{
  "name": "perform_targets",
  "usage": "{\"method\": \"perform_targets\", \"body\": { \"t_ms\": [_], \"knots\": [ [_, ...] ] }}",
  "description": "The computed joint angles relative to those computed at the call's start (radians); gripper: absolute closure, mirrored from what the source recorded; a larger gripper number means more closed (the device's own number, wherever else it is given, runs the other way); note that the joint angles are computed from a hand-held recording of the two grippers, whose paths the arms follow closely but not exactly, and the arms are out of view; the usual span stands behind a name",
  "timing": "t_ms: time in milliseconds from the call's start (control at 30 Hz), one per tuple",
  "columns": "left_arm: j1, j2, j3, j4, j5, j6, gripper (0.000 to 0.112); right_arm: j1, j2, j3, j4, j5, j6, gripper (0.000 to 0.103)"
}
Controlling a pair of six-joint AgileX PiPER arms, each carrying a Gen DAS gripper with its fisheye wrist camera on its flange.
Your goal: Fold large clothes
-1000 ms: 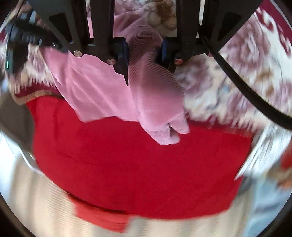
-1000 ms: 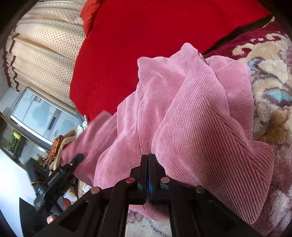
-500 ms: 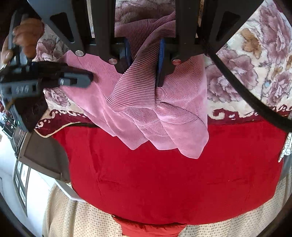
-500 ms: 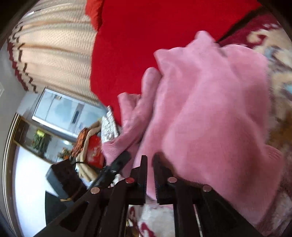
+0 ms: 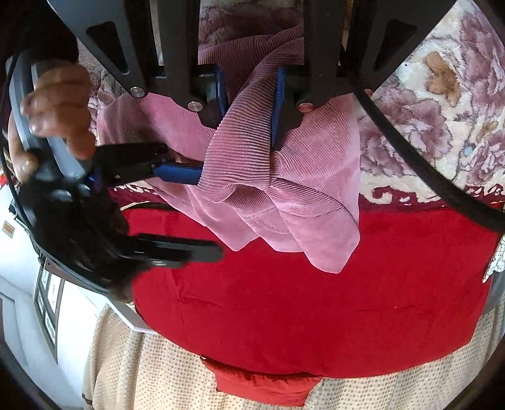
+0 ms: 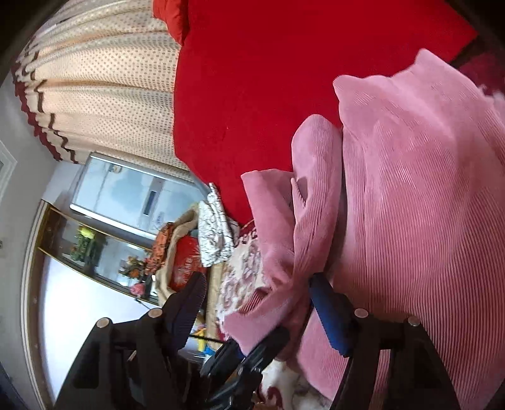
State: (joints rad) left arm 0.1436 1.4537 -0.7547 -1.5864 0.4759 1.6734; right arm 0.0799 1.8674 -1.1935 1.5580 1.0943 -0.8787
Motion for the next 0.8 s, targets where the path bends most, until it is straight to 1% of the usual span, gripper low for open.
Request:
{"method": "perform_targets", "body": {
  "t_ms": [33,100,167,200,233,267,300,333,367,400,433,467,500,533,567,633,700,767,800],
  "knots": [
    [0.002,-0.002,0.011,-0.032,0.002,0.042,0.088,0.010,0.006,-0.027,-0.031,-0.018,0.039,0.031],
    [0.010,-0.010,0.025,-0.057,0.010,0.074,0.088,0.046,0.032,-0.106,-0.112,-0.047,0.124,0.031],
    [0.015,-0.015,0.045,-0.097,0.017,0.122,0.088,0.097,0.070,-0.210,-0.228,-0.079,0.240,0.031],
    [0.019,-0.016,0.047,-0.098,0.021,0.127,0.087,0.131,0.088,-0.259,-0.298,-0.106,0.302,0.034],
    [0.027,-0.020,0.050,-0.090,0.025,0.129,0.087,0.148,0.103,-0.293,-0.352,-0.122,0.335,0.053],
    [0.034,-0.029,0.048,-0.052,0.020,0.103,0.087,0.179,0.118,-0.322,-0.421,-0.164,0.361,0.074],
    [0.062,-0.042,0.043,0.026,0.041,0.050,0.086,0.195,0.134,-0.338,-0.449,-0.202,0.388,0.079],
    [0.100,-0.053,0.044,0.071,0.087,0.026,0.086,0.191,0.157,-0.343,-0.437,-0.206,0.388,0.087],
    [0.162,-0.074,0.046,0.136,0.157,-0.009,0.085,0.186,0.160,-0.320,-0.397,-0.220,0.351,0.088],
    [0.208,-0.087,0.047,0.173,0.201,-0.025,0.085,0.169,0.157,-0.274,-0.333,-0.231,0.278,0.089],
    [0.286,-0.098,0.049,0.200,0.273,-0.023,0.085,0.158,0.150,-0.238,-0.287,-0.239,0.222,0.090],
    [0.356,-0.096,0.045,0.207,0.329,-0.017,0.085,0.152,0.147,-0.213,-0.245,-0.241,0.172,0.090],
    [0.414,-0.082,0.026,0.226,0.366,-0.049,0.085,0.146,0.145,-0.196,-0.212,-0.242,0.133,0.091],
    [0.472,-0.036,-0.019,0.249,0.396,-0.122,0.085,0.150,0.136,-0.178,-0.187,-0.259,0.106,0.092],
    [0.494,-0.001,-0.054,0.266,0.412,-0.181,0.086,0.156,0.131,-0.176,-0.184,-0.274,0.106,0.091],
    [0.512,0.121,-0.167,0.334,0.461,-0.361,0.089,0.165,0.103,-0.136,-0.144,-0.306,0.066,0.091],
    [0.467,0.228,-0.273,0.431,0.487,-0.520,0.089,0.180,0.070,-0.097,-0.049,-0.328,-0.010,0.091],
    [0.411,0.296,-0.322,0.473,0.519,-0.593,0.090,0.194,0.037,-0.065,-0.012,-0.356,-0.040,0.091],
    [0.377,0.299,-0.319,0.480,0.505,-0.606,0.091,0.194,0.017,-0.042,0.023,-0.360,-0.075,0.092]
  ]
}}
